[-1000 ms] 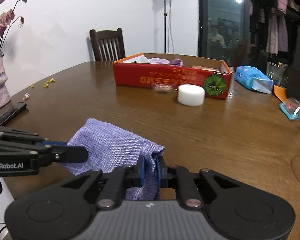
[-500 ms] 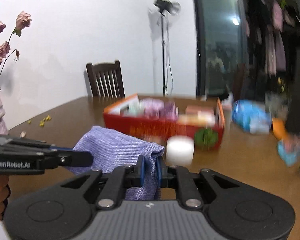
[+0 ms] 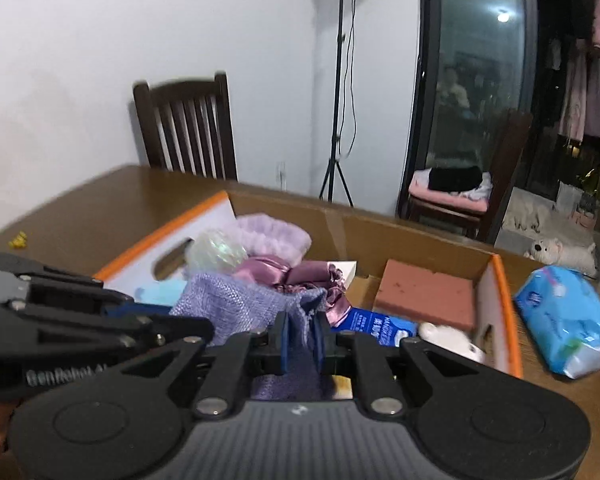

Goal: Organize soft objects
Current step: 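Open the left gripper to drop the pouch into the box, then grasp the clear packet with the left gripper while the right grasps the white sponge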

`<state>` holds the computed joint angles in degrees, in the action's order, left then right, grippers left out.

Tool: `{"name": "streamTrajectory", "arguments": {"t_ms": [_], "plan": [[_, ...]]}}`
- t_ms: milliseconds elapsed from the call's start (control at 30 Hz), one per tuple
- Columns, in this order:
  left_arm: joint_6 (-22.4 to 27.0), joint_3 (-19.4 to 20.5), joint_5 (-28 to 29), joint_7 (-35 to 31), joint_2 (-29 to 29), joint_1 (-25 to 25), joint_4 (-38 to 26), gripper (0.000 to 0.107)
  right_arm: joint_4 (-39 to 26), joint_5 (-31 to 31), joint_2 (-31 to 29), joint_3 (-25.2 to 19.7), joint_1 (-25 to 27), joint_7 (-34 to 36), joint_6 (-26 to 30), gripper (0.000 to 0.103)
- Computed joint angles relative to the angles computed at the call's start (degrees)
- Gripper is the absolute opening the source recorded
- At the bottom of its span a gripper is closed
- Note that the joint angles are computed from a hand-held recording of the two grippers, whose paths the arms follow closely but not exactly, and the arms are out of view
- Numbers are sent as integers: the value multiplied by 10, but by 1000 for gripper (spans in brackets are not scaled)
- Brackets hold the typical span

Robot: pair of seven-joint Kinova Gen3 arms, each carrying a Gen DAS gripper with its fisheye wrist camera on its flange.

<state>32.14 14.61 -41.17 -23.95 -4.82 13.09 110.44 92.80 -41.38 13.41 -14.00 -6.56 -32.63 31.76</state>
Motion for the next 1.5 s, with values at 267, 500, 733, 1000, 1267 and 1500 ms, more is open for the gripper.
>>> {"name": "streamTrajectory", "arguments": {"t_ms": [267,500,733,1000,1267,1500], "plan": [[-13,-21,30,-26,10,-3,8,23,-54,97,55,10,-30,-104,47,19],[56,16,4,-7,-36,-3,-12,46,-27,74,-6,0,2,-78,41,35],[178,131,-62,34,-110,-23,-58,57,4,-60,-121,53,48,34,100,44],[267,259,-63,34,-166,-80,-108,66,42,-133,-226,165,40,95,173,49],[288,387,-2,79,-260,-161,-76,77,153,-175,-334,280,-13,176,214,55],[313,469,104,104,-388,-206,-48,87,279,-155,-431,378,-46,243,244,63]]}}
